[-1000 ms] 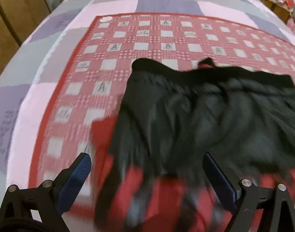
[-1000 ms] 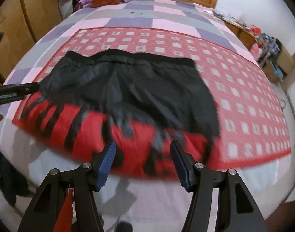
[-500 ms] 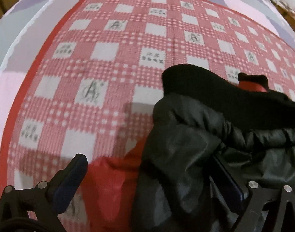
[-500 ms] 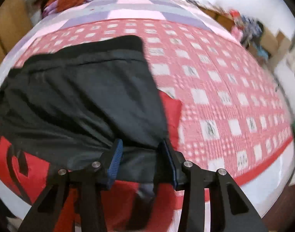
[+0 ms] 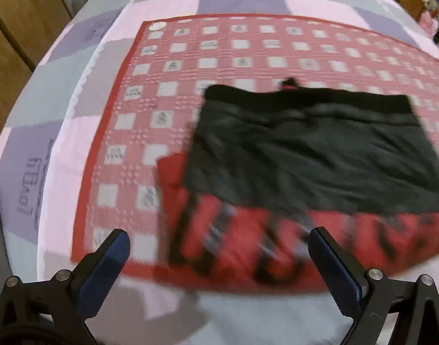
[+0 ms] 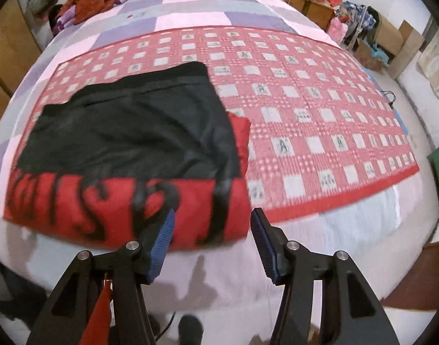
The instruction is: Fold large clothes
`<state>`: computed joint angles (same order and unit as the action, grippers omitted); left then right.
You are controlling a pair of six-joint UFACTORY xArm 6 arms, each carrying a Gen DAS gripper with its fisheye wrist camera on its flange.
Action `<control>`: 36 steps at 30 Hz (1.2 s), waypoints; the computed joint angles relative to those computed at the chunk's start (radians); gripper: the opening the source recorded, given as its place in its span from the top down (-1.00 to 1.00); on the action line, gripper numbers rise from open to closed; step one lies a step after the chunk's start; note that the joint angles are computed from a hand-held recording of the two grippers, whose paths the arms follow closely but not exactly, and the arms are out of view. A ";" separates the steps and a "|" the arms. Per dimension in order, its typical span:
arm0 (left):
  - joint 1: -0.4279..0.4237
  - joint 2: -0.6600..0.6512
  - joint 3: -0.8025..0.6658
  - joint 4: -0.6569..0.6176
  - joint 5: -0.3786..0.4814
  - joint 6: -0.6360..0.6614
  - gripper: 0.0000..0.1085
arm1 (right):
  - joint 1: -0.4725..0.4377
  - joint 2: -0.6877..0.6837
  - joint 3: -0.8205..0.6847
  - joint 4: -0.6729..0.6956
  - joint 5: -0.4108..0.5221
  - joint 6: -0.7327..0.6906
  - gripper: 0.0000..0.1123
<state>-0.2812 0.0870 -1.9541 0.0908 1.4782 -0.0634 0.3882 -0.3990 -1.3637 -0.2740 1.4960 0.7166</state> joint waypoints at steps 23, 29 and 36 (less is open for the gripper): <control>-0.396 -0.180 -0.270 0.180 0.488 -0.298 -0.89 | 0.536 0.113 -0.647 -0.028 0.437 0.151 -0.09; -0.408 -0.198 -0.285 0.195 0.503 -0.307 -0.89 | 0.625 0.175 -0.777 -0.090 0.511 0.175 -0.16; -0.395 -0.222 -0.269 0.192 0.506 -0.307 -0.89 | 0.679 0.244 -0.899 -0.145 0.567 0.180 -0.41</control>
<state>-0.6766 -0.1346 -2.2230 0.2830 1.9844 -0.3707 1.0667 -0.1555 -2.2631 -0.4192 2.0625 0.8969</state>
